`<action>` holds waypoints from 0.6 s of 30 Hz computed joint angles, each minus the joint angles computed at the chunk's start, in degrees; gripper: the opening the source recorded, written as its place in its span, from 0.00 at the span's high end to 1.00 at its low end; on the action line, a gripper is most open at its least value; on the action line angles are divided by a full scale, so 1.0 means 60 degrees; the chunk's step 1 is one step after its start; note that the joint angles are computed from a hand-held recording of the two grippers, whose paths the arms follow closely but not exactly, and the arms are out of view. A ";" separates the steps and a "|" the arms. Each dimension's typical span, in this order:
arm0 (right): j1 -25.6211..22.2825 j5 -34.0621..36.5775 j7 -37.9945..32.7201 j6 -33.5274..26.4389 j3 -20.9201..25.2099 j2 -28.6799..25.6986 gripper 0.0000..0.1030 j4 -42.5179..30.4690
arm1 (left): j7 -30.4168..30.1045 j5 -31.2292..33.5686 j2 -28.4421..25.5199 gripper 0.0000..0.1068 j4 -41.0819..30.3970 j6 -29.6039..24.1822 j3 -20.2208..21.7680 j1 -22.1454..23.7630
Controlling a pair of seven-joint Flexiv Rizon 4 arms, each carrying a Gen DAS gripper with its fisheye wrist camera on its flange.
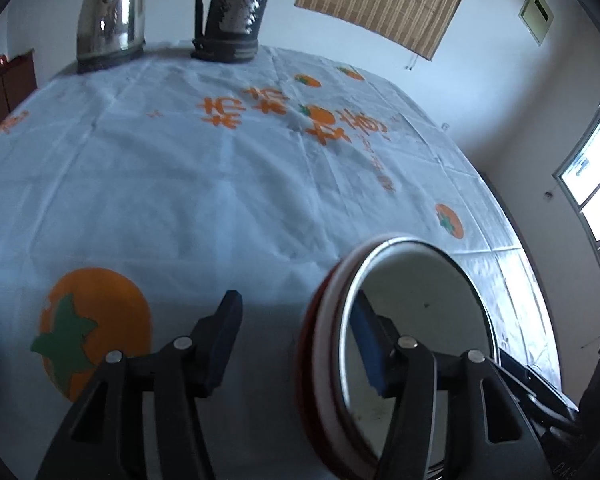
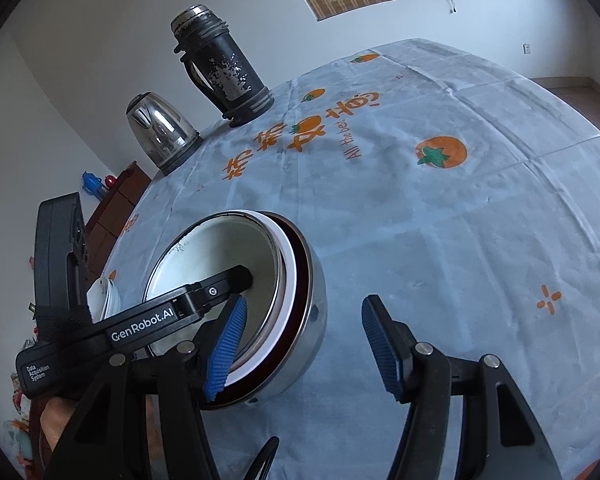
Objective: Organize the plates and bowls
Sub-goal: 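Close both grippers on opposite sides of the steel bowl rim, then lift the nested bowls with both grippers and carry them toward the flower plates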
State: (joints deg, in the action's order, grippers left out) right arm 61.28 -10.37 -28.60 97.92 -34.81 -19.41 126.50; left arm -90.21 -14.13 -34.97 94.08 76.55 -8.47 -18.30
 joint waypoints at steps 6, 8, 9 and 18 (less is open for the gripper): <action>0.0541 0.0313 -0.0030 0.0078 -0.0586 -0.0152 0.39 -0.0020 | 0.0631 -0.0639 0.0211 0.45 0.0579 0.0766 -0.0956 0.0780; 0.0574 0.0288 -0.0064 -0.0084 -0.0605 -0.0178 0.39 -0.0081 | 0.1085 -0.0866 0.0275 0.45 0.0754 0.1006 -0.1455 0.1095; 0.0615 0.0235 -0.0029 -0.0194 -0.0647 -0.0180 0.39 -0.0094 | 0.1292 -0.0954 0.0303 0.45 0.0824 0.1059 -0.1634 0.1211; -0.0688 -0.0270 0.0336 -0.0164 0.0743 -0.0219 0.39 -0.0342 | 0.0995 -0.1456 -0.0042 0.51 0.0364 0.0016 -0.1136 0.0870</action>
State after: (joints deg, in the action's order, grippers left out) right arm 57.16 -11.99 -26.58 96.94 -30.35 -20.73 124.45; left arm -84.24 -22.87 -35.22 96.26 76.64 -15.28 -13.08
